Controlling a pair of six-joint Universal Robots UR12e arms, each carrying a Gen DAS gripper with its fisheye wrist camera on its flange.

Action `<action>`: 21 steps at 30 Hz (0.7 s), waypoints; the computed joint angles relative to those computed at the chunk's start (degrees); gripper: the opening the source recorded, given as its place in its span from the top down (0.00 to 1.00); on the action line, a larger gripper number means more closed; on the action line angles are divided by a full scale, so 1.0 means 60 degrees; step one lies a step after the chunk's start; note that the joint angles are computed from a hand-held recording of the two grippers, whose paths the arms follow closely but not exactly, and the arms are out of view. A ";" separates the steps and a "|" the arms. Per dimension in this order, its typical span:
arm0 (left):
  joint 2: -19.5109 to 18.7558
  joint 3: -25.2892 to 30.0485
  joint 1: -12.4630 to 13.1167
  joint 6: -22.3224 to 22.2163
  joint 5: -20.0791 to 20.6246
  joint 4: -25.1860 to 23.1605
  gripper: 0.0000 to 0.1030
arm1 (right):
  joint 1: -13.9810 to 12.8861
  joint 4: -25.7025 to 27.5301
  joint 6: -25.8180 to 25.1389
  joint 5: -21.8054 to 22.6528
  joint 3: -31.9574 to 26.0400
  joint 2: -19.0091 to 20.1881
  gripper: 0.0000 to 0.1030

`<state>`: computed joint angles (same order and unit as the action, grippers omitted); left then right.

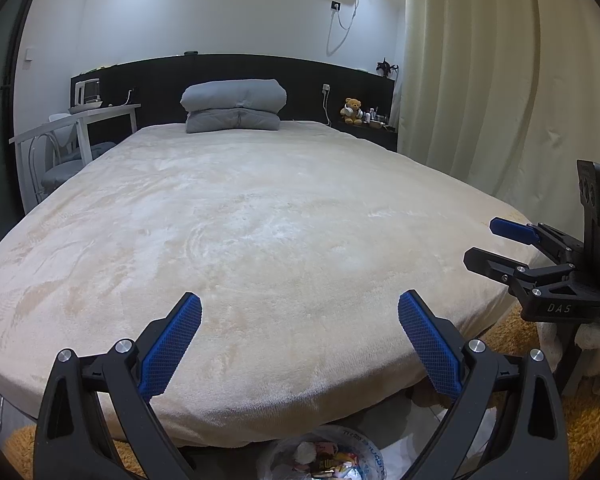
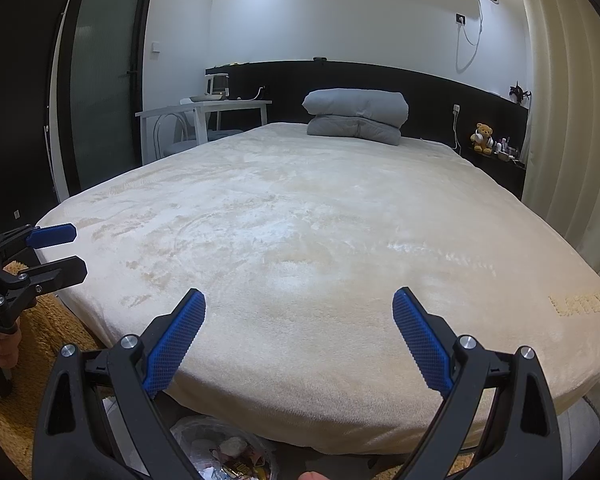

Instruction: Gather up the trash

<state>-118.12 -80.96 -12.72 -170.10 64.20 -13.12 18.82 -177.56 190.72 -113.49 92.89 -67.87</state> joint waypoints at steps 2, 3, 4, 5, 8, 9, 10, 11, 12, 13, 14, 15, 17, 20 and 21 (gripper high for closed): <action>0.0000 0.0002 0.0005 -0.0001 -0.0010 -0.0009 0.06 | -0.0001 0.0002 -0.0009 -0.0002 -0.0002 0.0003 0.09; 0.0003 0.0001 0.0008 0.0000 -0.0002 -0.0015 0.06 | -0.0001 0.0008 -0.0012 -0.0001 -0.0001 -0.0001 0.09; -0.0001 0.0003 0.0005 0.0004 -0.0010 -0.0007 0.06 | -0.0001 0.0008 -0.0012 -0.0001 -0.0001 -0.0001 0.09; -0.0001 0.0003 0.0005 0.0004 -0.0010 -0.0007 0.06 | -0.0001 0.0008 -0.0012 -0.0001 -0.0001 -0.0001 0.09; -0.0001 0.0002 0.0004 0.0007 -0.0007 -0.0003 0.06 | 0.0001 0.0002 -0.0017 -0.0007 -0.0003 0.0001 0.09; -0.0001 0.0002 0.0004 0.0007 -0.0007 -0.0003 0.06 | -0.0002 -0.0002 -0.0021 -0.0001 -0.0003 0.0005 0.09; -0.0001 0.0002 0.0004 0.0007 -0.0007 -0.0003 0.06 | -0.0004 -0.0001 -0.0025 0.0005 -0.0002 0.0006 0.09; -0.0001 0.0003 0.0006 0.0013 -0.0005 -0.0006 0.06 | 0.0001 0.0001 -0.0022 -0.0011 -0.0004 0.0002 0.09; -0.0001 0.0003 0.0001 0.0008 0.0008 -0.0004 0.06 | 0.0008 -0.0002 -0.0024 -0.0026 -0.0001 0.0000 0.09; -0.0001 0.0003 0.0001 0.0008 0.0008 -0.0004 0.06 | 0.0008 -0.0002 -0.0024 -0.0026 -0.0001 0.0000 0.09; -0.0002 0.0003 0.0004 0.0004 -0.0007 -0.0002 0.06 | 0.0008 -0.0002 -0.0024 -0.0026 -0.0001 0.0000 0.09; -0.0002 0.0003 0.0004 0.0004 -0.0007 -0.0002 0.06 | 0.0008 -0.0002 -0.0024 -0.0026 -0.0001 0.0000 0.09; -0.0002 0.0003 0.0003 0.0012 0.0002 -0.0001 0.06 | 0.0006 -0.0002 -0.0035 -0.0022 0.0000 0.0000 0.09; -0.0003 0.0003 0.0004 0.0008 0.0010 0.0006 0.06 | 0.0008 -0.0008 -0.0052 -0.0021 -0.0002 0.0001 0.09; -0.0004 0.0004 0.0005 0.0012 0.0015 0.0003 0.06 | 0.0005 -0.0023 -0.0072 -0.0023 0.0004 0.0002 0.09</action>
